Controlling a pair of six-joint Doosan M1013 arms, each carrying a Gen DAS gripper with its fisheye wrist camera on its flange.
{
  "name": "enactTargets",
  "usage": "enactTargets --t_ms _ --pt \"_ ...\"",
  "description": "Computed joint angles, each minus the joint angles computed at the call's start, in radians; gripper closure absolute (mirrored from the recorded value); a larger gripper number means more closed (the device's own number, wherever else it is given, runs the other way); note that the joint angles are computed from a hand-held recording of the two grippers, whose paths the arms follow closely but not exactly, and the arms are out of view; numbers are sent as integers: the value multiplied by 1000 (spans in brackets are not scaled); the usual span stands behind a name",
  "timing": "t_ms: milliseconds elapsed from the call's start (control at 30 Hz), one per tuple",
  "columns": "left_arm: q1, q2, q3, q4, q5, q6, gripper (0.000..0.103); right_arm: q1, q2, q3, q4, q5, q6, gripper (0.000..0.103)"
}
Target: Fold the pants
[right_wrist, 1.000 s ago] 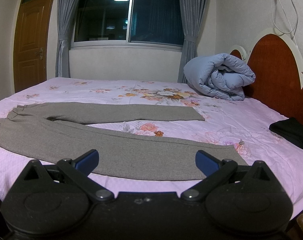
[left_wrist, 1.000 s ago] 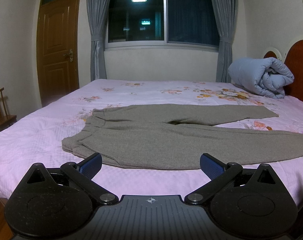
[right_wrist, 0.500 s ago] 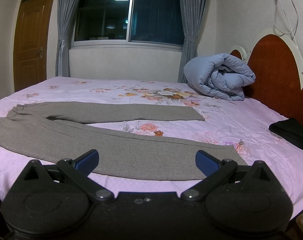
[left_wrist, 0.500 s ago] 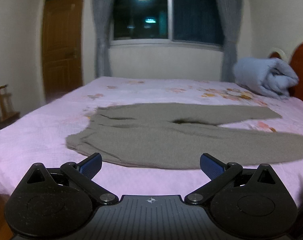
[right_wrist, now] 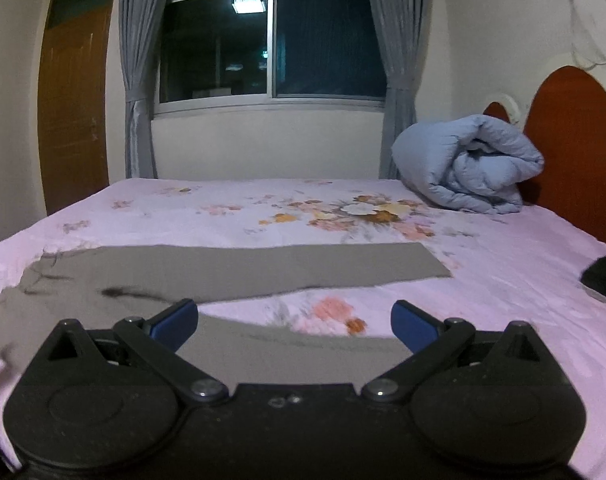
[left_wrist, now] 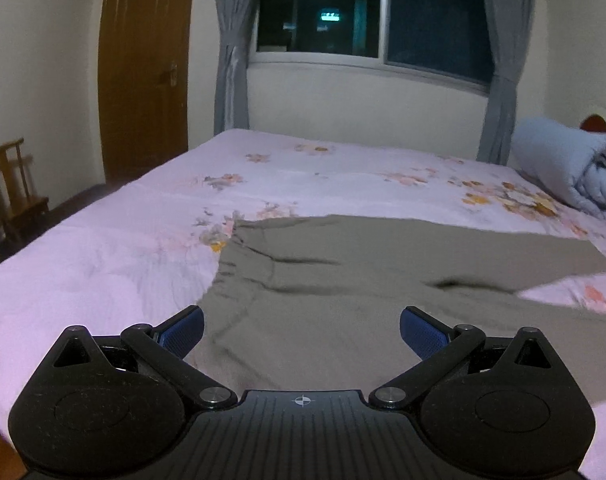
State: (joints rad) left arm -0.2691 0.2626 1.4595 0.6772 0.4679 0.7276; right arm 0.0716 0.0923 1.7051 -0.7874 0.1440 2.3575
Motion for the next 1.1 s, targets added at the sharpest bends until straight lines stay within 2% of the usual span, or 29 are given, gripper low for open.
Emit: enactTargets --t_ms 67,300,367,500,600,767,800,833,867,900,1100 --pt "27 42 -62 -88 20 83 0 5 37 -53 149 12 -151 6" --pt "126 246 -348 -375 113 360 0 33 168 -220 244 64 -262 6" --pt "140 314 -444 -412 170 425 0 37 211 -276 329 92 -349 6" --pt "168 447 -643 -533 271 556 0 43 308 -398 372 156 -417 6" --pt "182 530 -765 -615 327 611 0 43 391 -512 395 220 -446 6" --pt "197 636 -926 -661 408 674 1 35 500 -673 473 301 -500 6" --pt "202 657 -959 -682 421 682 4 33 517 -697 496 309 -517 6" --pt "206 678 -995 -702 442 689 17 31 530 -717 511 317 -526 6" --pt "210 701 -1037 -723 475 704 26 29 543 -739 523 328 -532 6" --pt "212 727 -1082 -737 506 713 27 26 555 -757 538 336 -535 6" --pt "213 813 -1236 -764 581 746 27 9 615 -860 629 416 -548 6"
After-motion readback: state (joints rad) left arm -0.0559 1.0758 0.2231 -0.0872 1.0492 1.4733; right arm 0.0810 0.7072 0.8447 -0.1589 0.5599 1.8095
